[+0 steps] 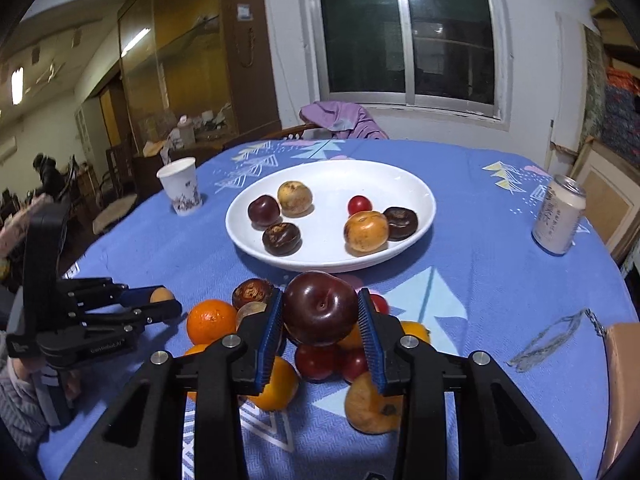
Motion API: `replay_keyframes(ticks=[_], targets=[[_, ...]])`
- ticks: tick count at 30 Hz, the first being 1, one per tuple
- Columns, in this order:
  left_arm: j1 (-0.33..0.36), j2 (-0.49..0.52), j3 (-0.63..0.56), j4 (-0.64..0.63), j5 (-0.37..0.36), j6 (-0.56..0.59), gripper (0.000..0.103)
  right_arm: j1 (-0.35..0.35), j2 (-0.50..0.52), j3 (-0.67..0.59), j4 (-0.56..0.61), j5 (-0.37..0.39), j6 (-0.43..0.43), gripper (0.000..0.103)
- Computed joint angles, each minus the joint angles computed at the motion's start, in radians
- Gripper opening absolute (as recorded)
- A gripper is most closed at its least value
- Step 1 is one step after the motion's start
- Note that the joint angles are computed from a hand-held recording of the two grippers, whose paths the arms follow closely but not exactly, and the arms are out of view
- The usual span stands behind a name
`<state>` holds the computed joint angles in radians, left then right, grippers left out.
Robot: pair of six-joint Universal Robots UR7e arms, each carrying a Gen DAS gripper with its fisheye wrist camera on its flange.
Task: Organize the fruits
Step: 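Lift the tan fruit with the left tool while the right tool grasps a dark red plum, then place the tan fruit and plum on the white plate, opening both tools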
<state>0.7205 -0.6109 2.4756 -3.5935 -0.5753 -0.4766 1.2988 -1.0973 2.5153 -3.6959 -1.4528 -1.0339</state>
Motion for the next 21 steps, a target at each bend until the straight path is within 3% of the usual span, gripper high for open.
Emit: replay_keyframes(ticks=[6, 9, 15, 21], targets=[[-0.034, 0.006, 0.008, 0.007, 0.056, -0.028, 0.028, -0.035, -0.073, 0.006, 0.055, 0.062, 0.046, 0.038], [-0.034, -0.022, -0.014, 0.035, 0.055, -0.004, 0.028, -0.011, -0.101, -0.026, 0.13, 0.061, 0.077, 0.038], [0.015, -0.066, -0.171, 0.115, 0.017, 0.125, 0.028, 0.107, -0.087, -0.166, 0.252, -0.035, 0.177, 0.038], [0.073, 0.001, -0.378, 0.185, -0.039, 0.276, 0.028, 0.206, 0.049, -0.401, 0.435, -0.184, 0.322, 0.038]])
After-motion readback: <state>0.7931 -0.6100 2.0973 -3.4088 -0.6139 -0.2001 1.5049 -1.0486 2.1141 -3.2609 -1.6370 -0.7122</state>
